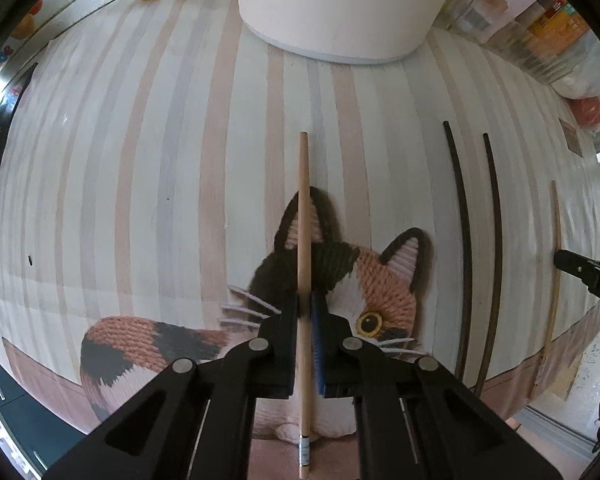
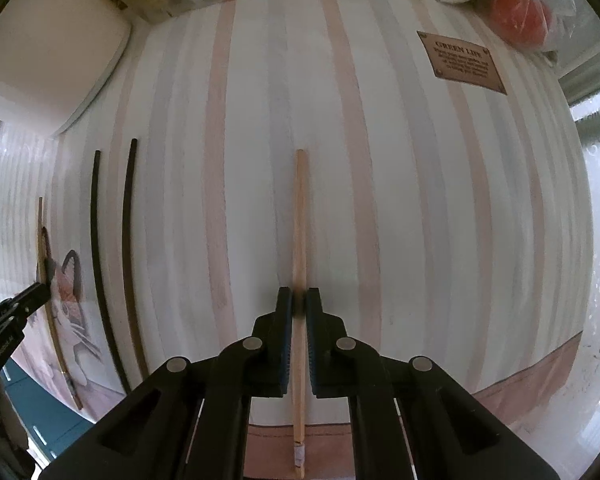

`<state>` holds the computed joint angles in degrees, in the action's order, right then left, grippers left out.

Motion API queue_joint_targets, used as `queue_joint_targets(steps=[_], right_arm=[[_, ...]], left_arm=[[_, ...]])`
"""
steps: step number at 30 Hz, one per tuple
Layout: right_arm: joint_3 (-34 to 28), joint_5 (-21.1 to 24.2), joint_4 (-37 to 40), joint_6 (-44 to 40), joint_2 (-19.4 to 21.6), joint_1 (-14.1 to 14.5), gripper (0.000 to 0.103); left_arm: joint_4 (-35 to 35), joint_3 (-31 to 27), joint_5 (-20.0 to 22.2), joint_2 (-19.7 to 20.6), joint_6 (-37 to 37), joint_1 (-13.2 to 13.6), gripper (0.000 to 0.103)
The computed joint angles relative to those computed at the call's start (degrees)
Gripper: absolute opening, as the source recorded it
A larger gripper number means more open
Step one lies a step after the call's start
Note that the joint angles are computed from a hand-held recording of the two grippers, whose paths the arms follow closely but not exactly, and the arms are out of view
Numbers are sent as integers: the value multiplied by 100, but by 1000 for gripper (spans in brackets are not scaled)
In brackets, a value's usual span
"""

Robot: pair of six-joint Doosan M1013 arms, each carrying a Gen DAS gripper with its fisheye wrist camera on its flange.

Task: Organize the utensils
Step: 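Lift both wooden chopsticks upright and carry them over the holder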

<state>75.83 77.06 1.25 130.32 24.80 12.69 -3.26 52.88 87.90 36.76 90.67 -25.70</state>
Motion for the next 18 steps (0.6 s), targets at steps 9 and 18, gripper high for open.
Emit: queue_joint_targets(steps=[9, 18], right_arm=[[186, -806, 39, 376, -320, 229, 7], [91, -1303, -136, 437, -483, 447, 7]], left_arm=[[12, -173, -279, -193, -38, 50, 4], [-104, -287, -593, -365, 38, 113, 4]])
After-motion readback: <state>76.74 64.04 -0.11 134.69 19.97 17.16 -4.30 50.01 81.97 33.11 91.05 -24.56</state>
